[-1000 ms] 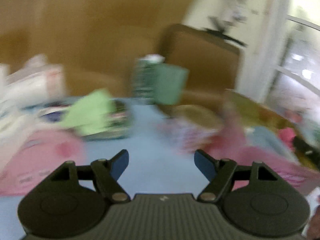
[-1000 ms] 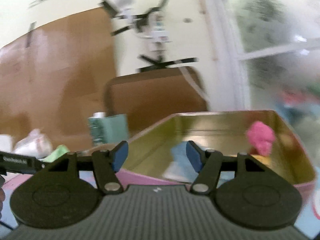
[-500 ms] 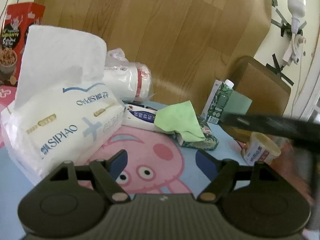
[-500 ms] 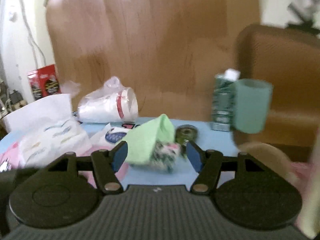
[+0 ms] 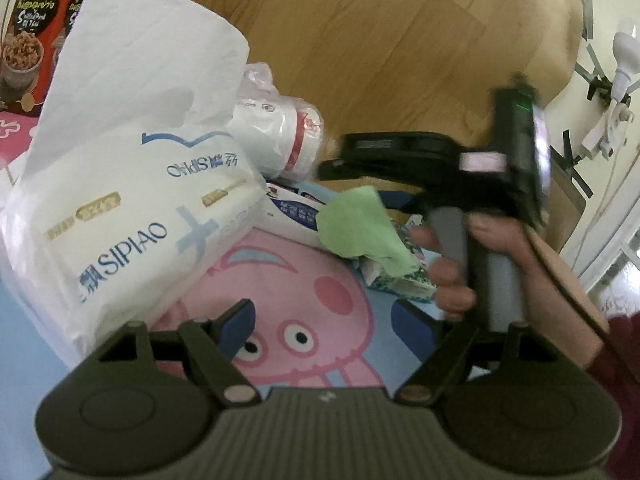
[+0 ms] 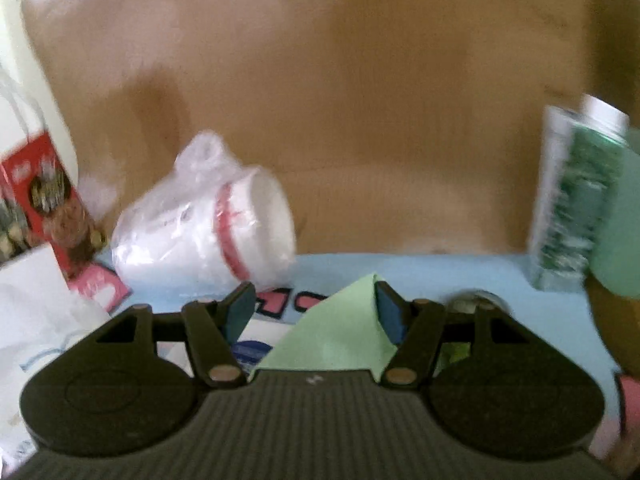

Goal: Organize soft objects

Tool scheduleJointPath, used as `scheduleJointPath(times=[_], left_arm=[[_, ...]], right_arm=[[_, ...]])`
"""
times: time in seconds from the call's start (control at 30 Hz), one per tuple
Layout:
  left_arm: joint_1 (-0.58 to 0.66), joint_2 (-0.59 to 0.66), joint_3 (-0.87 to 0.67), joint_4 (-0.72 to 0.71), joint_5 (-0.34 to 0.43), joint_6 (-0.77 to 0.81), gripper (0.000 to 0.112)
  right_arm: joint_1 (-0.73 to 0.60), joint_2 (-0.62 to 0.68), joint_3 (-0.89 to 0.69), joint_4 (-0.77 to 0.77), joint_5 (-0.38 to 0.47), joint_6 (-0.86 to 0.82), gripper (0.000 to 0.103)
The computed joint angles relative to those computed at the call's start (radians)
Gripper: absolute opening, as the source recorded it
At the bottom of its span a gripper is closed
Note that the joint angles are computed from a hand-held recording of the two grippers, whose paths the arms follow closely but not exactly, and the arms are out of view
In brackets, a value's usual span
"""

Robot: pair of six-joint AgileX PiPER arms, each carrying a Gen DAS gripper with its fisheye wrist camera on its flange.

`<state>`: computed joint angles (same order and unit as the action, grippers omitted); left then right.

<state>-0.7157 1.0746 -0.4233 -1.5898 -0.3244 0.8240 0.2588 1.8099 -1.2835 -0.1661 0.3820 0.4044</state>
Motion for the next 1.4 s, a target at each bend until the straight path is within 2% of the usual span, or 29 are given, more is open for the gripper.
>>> scheduleJointPath(times=[0.1,0.2,0.37,0.4,0.47,0.5,0.6,0.7,0.8,0.9,0.93,1.0,1.03,1.07,1.13,1.2,1.33,1.4], left_arm=[[0.0,0.005,0.0,0.005,-0.008,-0.004,0.078],[-0.004,0.009,-0.003,-0.002,-0.017,-0.001,0.078],[0.007,-0.022,0.011,-0.005,-0.014,-0.016,0.078],[0.007,-0.037,0.019,0.008,-0.018,-0.036,0.078],[-0.019,-0.07,0.036,0.024,-0.061,-0.075,0.08],[-0.05,-0.085,0.044,0.005,-0.109,-0.076,0.08],[-0.055,-0.129,0.065,0.01,-0.124,-0.102,0.081],[-0.081,-0.144,0.071,-0.01,-0.175,-0.103,0.081],[-0.083,-0.138,0.064,-0.018,-0.183,-0.093,0.081],[-0.072,-0.11,0.045,-0.019,-0.176,-0.072,0.081],[-0.076,-0.104,0.042,-0.024,-0.181,-0.064,0.081],[-0.082,-0.089,0.036,-0.023,-0.189,-0.06,0.081],[-0.08,-0.086,0.034,-0.023,-0.188,-0.059,0.081],[-0.076,-0.084,0.032,-0.023,-0.183,-0.058,0.081],[-0.065,-0.081,0.031,-0.017,-0.167,-0.06,0.081],[-0.066,-0.082,0.031,-0.013,-0.168,-0.063,0.081],[-0.086,-0.095,0.037,-0.025,-0.198,-0.069,0.081],[-0.091,-0.109,0.043,-0.032,-0.207,-0.074,0.081]], right_arm=[[0.035,0.112,-0.136,-0.046,0.136,-0.022,0.068],[0.001,0.103,-0.144,0.095,0.173,-0.099,0.068],[-0.051,-0.061,0.018,0.314,0.218,-0.392,0.069],[-0.05,-0.105,0.064,0.317,0.227,-0.424,0.069],[-0.002,-0.202,0.169,0.217,0.224,-0.431,0.066],[0.011,-0.242,0.209,0.194,0.222,-0.429,0.066],[-0.011,-0.335,0.266,0.282,0.261,-0.51,0.064],[-0.069,-0.382,0.281,0.37,0.22,-0.521,0.065],[-0.116,-0.338,0.225,0.454,0.152,-0.452,0.065],[-0.099,-0.18,0.078,0.314,0.133,-0.213,0.064],[-0.09,-0.118,0.021,0.257,0.146,-0.145,0.062],[-0.068,-0.007,-0.095,0.165,0.198,-0.058,0.048],[-0.063,0.041,-0.15,0.167,0.239,-0.061,0.039],[-0.062,0.098,-0.215,0.196,0.288,-0.084,0.035],[-0.054,0.175,-0.303,0.236,0.349,-0.129,0.034],[-0.038,0.211,-0.354,0.24,0.374,-0.177,0.036],[-0.026,0.218,-0.411,0.28,0.507,-0.346,0.037],[-0.022,0.185,-0.392,0.287,0.57,-0.408,0.037]])
